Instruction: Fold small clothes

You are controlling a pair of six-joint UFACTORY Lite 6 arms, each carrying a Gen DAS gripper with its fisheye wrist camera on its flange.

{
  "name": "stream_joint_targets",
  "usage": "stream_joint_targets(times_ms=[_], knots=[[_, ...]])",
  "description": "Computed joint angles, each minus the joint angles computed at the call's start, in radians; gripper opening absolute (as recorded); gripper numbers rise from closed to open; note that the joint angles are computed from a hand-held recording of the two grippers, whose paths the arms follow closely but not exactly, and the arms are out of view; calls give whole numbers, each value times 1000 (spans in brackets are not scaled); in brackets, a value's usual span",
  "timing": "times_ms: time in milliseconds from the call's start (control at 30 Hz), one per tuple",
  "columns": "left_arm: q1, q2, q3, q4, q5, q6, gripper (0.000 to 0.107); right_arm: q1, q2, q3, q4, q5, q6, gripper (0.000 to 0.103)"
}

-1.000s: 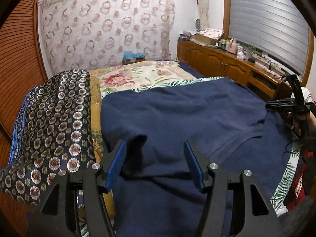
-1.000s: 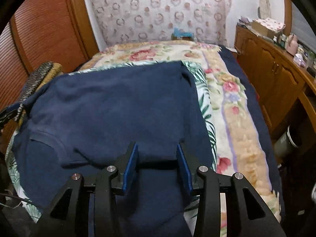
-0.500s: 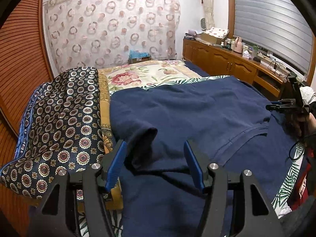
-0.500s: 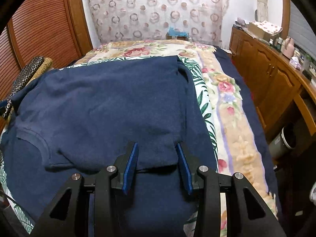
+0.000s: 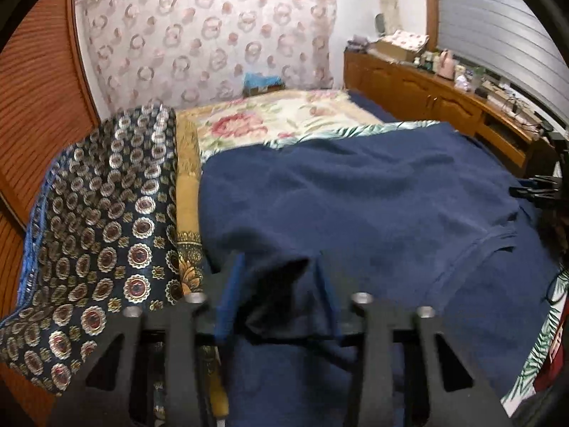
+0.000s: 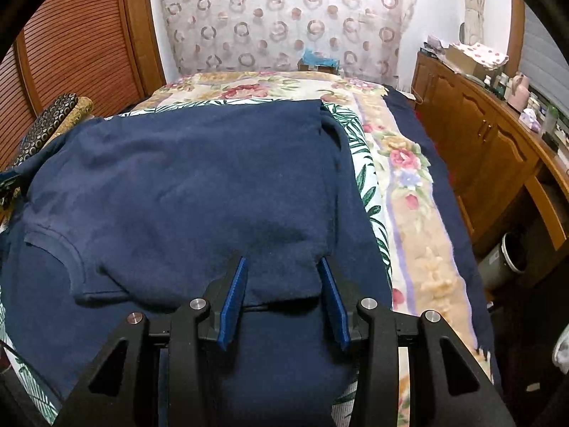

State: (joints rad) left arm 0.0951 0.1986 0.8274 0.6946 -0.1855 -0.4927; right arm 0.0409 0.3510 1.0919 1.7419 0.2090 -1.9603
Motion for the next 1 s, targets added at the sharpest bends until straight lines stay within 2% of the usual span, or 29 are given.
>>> stream_joint_targets(times_ms=[100,200,233,300,333,400,500,733,867,1000], knots=[[1,30,26,-79,11,72,7,-4,2,2,-9,4,6,44],[6,11,13,-51,-8,41,7,-6,-3,-1,-8,4,2,44],[15,-7,1,-36,-23,26,7,-15,1,6,-34,10,23,40],[34,-57,-28,9,-53,-19,6,-15,-3,10,-75,9,51,15],[44,-88,-41,37,-64,-49,6,-11,-7,13,-122,6,79,9],[78,-117,-49,158,-97,-170,6,-17,-18,19,-215,34,158,8],[133,-183,-66,364,-157,-387,6,-28,-82,-10,-182,78,120,7],[231,-367,-164,584,-275,-609,6,-91,-289,-104,-275,174,211,7],[321,-456,-218,707,-376,-740,6,-156,-425,-192,-333,239,241,7],[388,-549,-287,770,-438,-796,6,-279,-579,-286,-394,369,256,7]])
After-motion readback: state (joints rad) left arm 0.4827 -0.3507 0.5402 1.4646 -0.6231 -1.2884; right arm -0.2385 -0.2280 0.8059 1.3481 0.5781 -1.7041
